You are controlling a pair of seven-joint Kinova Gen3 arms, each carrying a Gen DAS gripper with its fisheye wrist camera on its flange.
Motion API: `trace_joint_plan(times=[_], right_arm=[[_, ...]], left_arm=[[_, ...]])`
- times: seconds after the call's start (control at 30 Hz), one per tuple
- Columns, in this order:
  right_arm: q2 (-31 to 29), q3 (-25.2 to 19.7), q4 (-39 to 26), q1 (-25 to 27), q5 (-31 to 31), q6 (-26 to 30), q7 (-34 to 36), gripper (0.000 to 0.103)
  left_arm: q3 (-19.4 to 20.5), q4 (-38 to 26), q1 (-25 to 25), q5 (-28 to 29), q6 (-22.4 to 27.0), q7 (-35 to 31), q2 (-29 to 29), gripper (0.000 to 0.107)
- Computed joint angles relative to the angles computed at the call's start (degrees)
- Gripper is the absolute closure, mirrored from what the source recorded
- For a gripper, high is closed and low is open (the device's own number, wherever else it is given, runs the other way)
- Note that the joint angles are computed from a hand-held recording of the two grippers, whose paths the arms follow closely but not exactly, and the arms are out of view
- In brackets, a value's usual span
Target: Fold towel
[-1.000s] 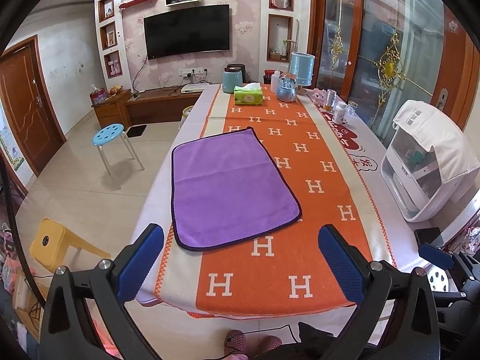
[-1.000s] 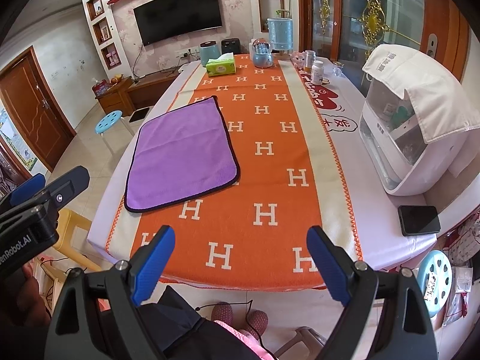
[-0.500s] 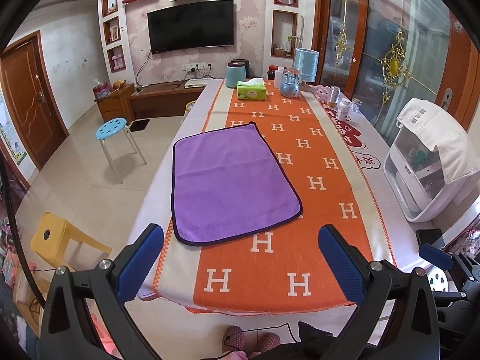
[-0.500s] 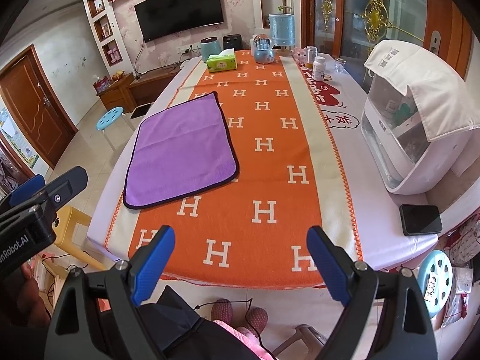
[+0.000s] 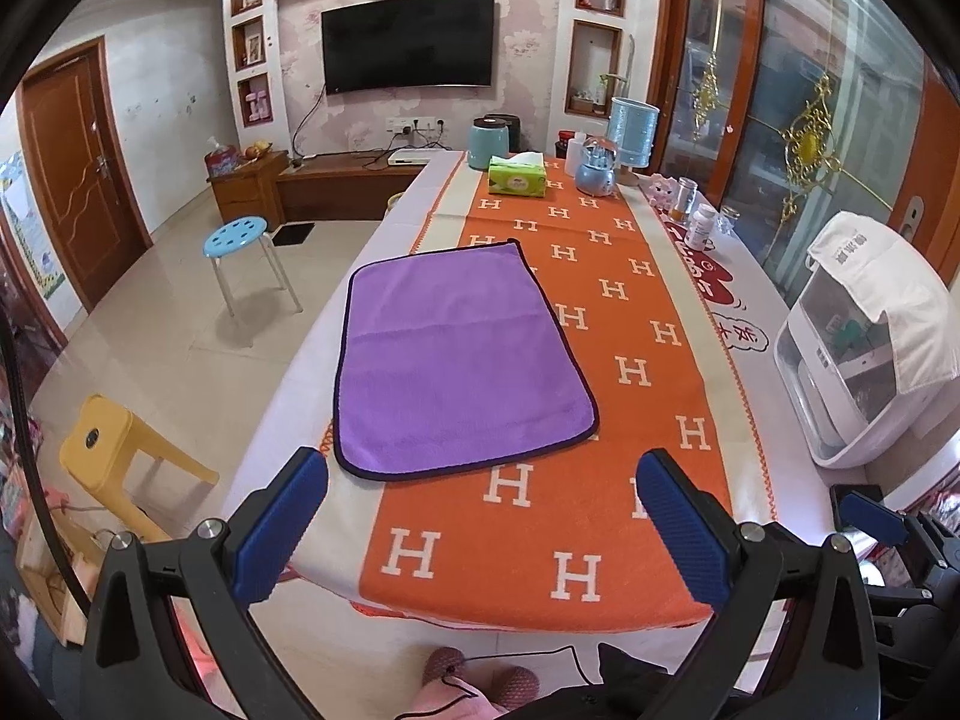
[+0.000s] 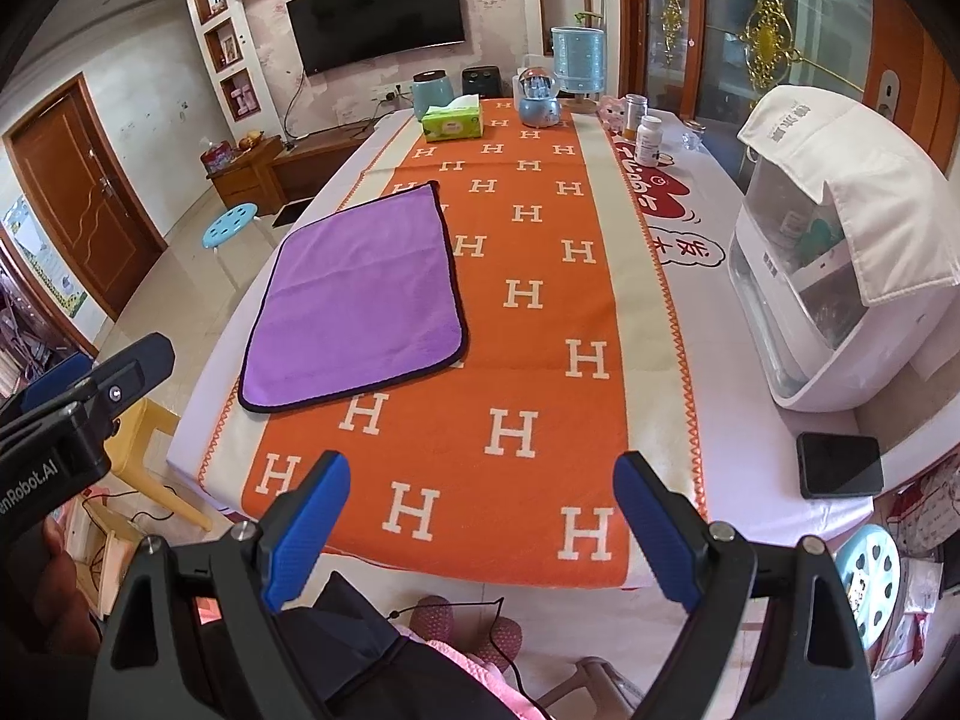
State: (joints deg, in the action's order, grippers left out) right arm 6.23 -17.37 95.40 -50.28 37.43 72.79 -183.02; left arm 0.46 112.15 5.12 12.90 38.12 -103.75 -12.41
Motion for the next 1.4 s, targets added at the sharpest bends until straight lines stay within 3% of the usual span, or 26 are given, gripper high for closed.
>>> trace_joint_plan(times=[0.17,0.5,0.97,1.4], right_arm=[[-1.8,0.3,2.2,2.0,-0.6,-2.6,2.6,0.013],[-3.5,1.0,5.3,7.6,-3.0,-11.6,9.5,0.013],[1.7,5.1,2.0,13.6,-12.7,-19.5,20.0,0.014],[12.3,9.9,-6.1,16.3,-24.7,-19.4,28.0,0.031]], left_arm=[[0.3,0.5,-0.6,0.9,-0.3,3.0,0.8,0.005],[3.2,-0.7,-3.5,-7.6,-0.3,18.1,3.5,0.005],[-0.2,-8.9,-6.4,-3.6,5.8,16.2,15.5,0.005],[0.3,-20.0,-11.9,0.3,13.6,14.7,32.8,0.005]])
